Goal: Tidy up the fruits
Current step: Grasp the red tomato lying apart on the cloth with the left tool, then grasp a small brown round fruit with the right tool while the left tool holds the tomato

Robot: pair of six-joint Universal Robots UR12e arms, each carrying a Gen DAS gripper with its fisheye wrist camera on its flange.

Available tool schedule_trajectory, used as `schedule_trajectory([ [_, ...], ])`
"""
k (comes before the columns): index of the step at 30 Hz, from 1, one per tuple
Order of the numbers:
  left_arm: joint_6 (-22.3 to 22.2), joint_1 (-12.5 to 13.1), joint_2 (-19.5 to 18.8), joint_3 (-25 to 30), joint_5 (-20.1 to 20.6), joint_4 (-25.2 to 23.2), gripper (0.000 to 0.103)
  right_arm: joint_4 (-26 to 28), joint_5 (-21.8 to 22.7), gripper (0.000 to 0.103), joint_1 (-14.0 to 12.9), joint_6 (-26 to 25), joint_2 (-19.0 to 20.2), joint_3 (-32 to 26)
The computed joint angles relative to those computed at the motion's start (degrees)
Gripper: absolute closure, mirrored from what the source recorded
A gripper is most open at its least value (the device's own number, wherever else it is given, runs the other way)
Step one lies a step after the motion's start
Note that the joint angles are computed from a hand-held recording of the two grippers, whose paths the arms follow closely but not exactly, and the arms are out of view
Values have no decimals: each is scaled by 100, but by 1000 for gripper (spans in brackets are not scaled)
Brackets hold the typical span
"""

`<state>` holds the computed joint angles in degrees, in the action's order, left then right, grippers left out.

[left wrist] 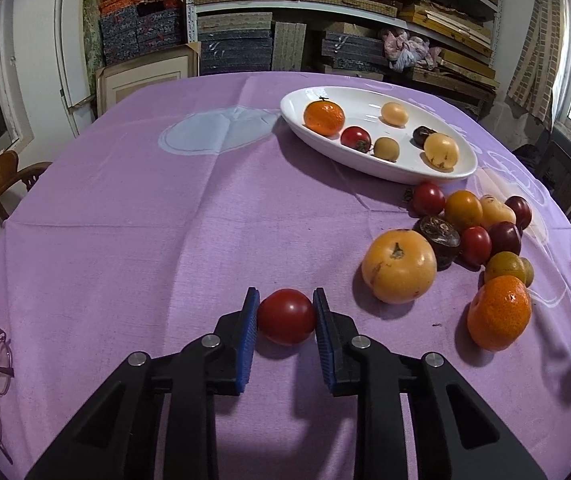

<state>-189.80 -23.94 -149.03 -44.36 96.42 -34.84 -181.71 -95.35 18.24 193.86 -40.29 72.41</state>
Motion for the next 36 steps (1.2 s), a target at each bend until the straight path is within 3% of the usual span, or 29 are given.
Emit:
schedule_trajectory([
  [2,-37,9,10,-11,1,-15,76,198,-96,6,93,-412,7,-21],
  [3,-26,10,11,-8,0,-29,76,341,-100,16,129,-596,8,-39],
  [4,-1,10,15,-10,-2,-34,76,551,-56,35,153,-757,9,-70],
  [6,44,6,22,-20,-5,-35,76,1036,37,46,185,-976,35,-187],
  [16,52,13,32,-28,-47,-98,76,1965,530,48,129,-1289,106,-482],
  [22,18,24,12,29,-104,-217,75,2139,752,71,74,-1263,129,-569],
  [36,85,24,-11,53,-198,-246,75,2430,830,75,63,-1260,160,-682],
])
